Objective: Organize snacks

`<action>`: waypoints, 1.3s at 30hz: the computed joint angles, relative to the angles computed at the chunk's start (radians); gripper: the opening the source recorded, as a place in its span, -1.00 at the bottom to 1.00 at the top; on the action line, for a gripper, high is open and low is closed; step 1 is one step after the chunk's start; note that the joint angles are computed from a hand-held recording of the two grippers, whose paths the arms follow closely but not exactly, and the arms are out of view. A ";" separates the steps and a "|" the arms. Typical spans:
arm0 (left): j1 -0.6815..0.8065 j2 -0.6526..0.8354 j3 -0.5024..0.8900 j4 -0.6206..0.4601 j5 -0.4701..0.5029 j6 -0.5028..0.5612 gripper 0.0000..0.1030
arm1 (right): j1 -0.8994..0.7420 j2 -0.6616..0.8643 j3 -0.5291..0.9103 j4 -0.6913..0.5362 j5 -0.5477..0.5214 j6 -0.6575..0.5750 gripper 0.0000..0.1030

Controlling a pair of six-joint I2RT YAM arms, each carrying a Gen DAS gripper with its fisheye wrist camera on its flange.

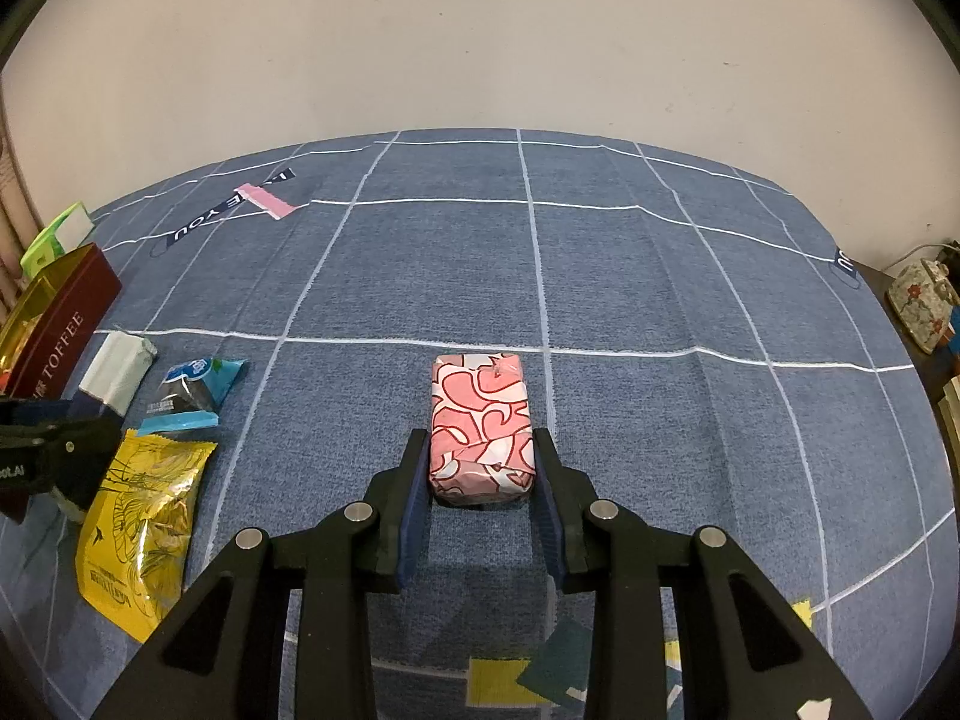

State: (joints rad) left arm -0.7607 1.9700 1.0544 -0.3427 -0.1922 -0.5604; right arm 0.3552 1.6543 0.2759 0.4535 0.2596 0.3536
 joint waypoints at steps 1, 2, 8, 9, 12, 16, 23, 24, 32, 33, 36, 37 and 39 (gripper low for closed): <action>-0.001 -0.003 -0.003 -0.002 -0.002 0.000 -0.02 | 0.001 0.001 0.000 0.000 0.001 0.000 -0.42; 0.000 -0.010 -0.009 -0.001 -0.001 -0.001 -0.02 | 0.002 0.002 0.000 0.001 0.003 0.000 -0.42; -0.002 -0.070 -0.061 0.007 -0.004 -0.001 -0.02 | 0.000 -0.002 -0.002 -0.002 0.007 0.003 -0.42; -0.003 -0.076 -0.064 0.005 -0.005 0.000 -0.02 | 0.001 -0.003 -0.002 -0.004 0.009 0.003 -0.42; -0.010 -0.095 -0.069 -0.007 -0.016 0.001 -0.02 | 0.003 -0.002 -0.001 -0.005 0.010 0.005 -0.42; -0.017 -0.138 -0.090 -0.014 -0.019 0.004 -0.02 | 0.004 -0.001 0.000 -0.005 0.014 0.005 -0.42; -0.035 -0.201 -0.108 -0.035 -0.054 0.018 -0.02 | 0.008 0.004 0.002 -0.005 0.019 0.006 -0.42; -0.037 -0.211 -0.112 -0.038 -0.060 0.020 -0.02 | 0.011 0.003 0.004 -0.009 0.022 0.007 -0.42; -0.024 -0.300 -0.146 -0.065 -0.112 0.049 -0.02 | 0.017 0.003 0.009 -0.018 0.032 0.005 -0.42; -0.020 -0.309 -0.150 -0.066 -0.117 0.055 -0.02 | 0.016 0.003 0.009 -0.018 0.031 0.004 -0.42; 0.000 -0.344 -0.167 -0.071 -0.138 0.083 -0.02 | 0.018 0.003 0.010 -0.021 0.036 0.005 -0.41; 0.009 -0.355 -0.171 -0.073 -0.144 0.093 -0.02 | 0.018 0.004 0.011 -0.022 0.038 0.002 -0.41; 0.041 -0.380 -0.181 -0.071 -0.144 0.121 -0.02 | 0.020 0.005 0.013 -0.025 0.041 0.001 -0.41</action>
